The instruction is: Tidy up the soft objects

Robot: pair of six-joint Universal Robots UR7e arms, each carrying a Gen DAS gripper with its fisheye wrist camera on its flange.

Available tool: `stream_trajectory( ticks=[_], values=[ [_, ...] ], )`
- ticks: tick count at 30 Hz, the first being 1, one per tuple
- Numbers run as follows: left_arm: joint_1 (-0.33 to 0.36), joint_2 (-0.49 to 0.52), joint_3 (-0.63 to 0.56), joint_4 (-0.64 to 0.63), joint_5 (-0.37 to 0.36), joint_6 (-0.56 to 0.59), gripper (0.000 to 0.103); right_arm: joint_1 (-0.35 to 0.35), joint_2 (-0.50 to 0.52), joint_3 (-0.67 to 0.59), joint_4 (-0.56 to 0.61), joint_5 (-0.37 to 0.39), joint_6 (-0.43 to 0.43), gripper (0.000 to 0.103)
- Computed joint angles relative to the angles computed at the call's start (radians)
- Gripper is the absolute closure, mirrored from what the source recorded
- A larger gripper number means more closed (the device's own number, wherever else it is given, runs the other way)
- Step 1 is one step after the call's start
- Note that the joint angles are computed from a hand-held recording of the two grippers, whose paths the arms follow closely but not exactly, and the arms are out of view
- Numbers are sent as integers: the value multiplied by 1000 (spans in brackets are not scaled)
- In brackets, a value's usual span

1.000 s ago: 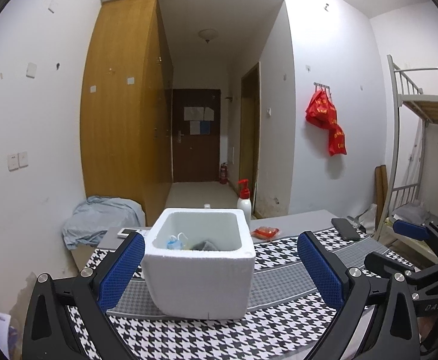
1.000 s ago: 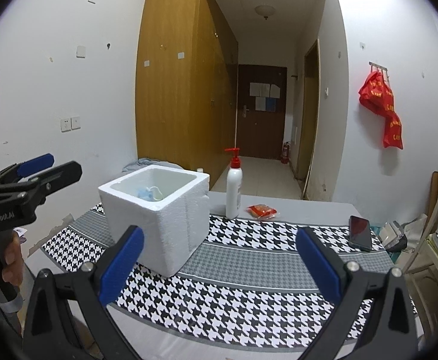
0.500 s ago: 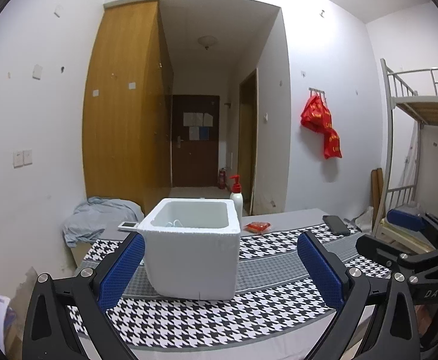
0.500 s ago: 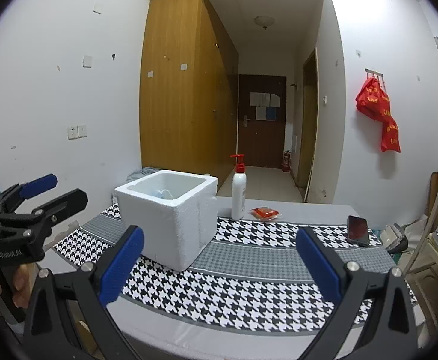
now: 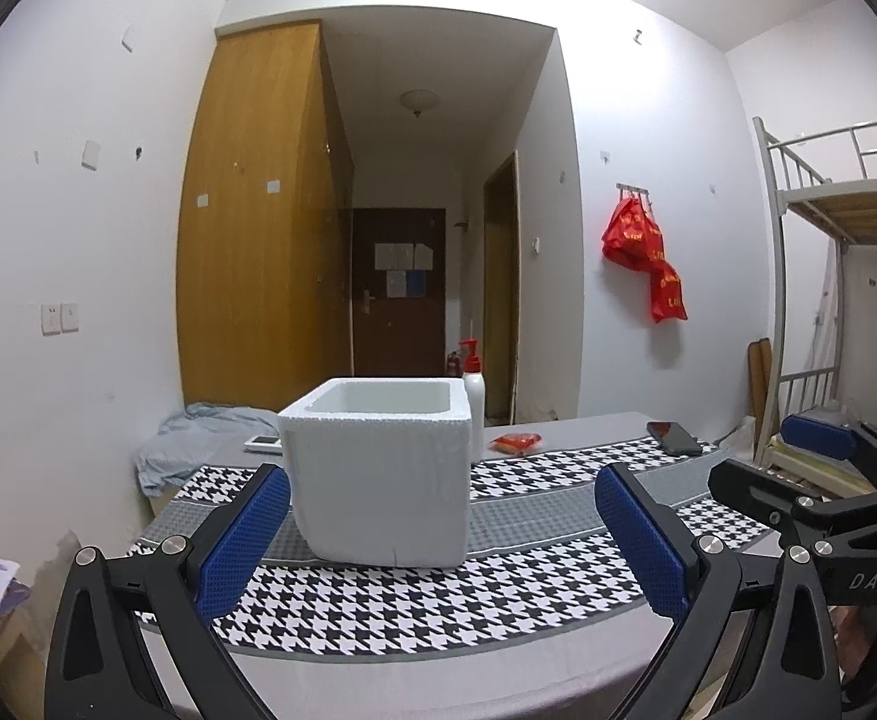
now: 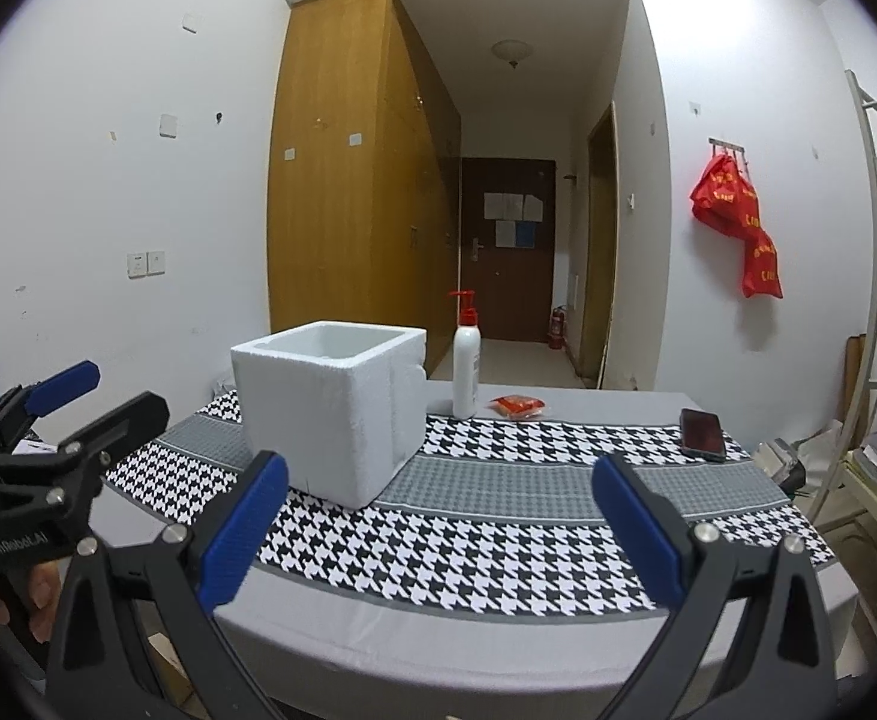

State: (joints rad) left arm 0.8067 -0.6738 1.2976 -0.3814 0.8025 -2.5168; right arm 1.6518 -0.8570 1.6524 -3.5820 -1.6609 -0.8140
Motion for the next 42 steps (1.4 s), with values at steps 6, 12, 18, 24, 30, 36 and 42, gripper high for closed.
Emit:
stream_trajectory(
  ticks=[6, 12, 18, 24, 30, 36, 42],
  values=[
    [-4, -24, 86, -85, 2, 3, 1, -18, -1, 48, -69, 7, 4, 1],
    [-15, -39, 150, -154, 0, 31, 1, -33, -18, 93, -94, 38, 11, 1],
    [-21, -45, 183, -173, -7, 32, 1, -39, -23, 132, -133, 50, 1, 1],
    [-36, -59, 213, -194, -41, 33, 1, -36, -26, 165, -182, 32, -4, 1],
    [-41, -71, 228, -199, -52, 29, 1, -34, -37, 188, -198, 25, -2, 1],
    [-36, -53, 200, -167, -57, 14, 1, -34, -30, 176, -189, 15, 1, 1],
    [-40, -51, 206, -176, -63, 18, 1, -35, -31, 172, -181, 14, 8, 1]
  ],
)
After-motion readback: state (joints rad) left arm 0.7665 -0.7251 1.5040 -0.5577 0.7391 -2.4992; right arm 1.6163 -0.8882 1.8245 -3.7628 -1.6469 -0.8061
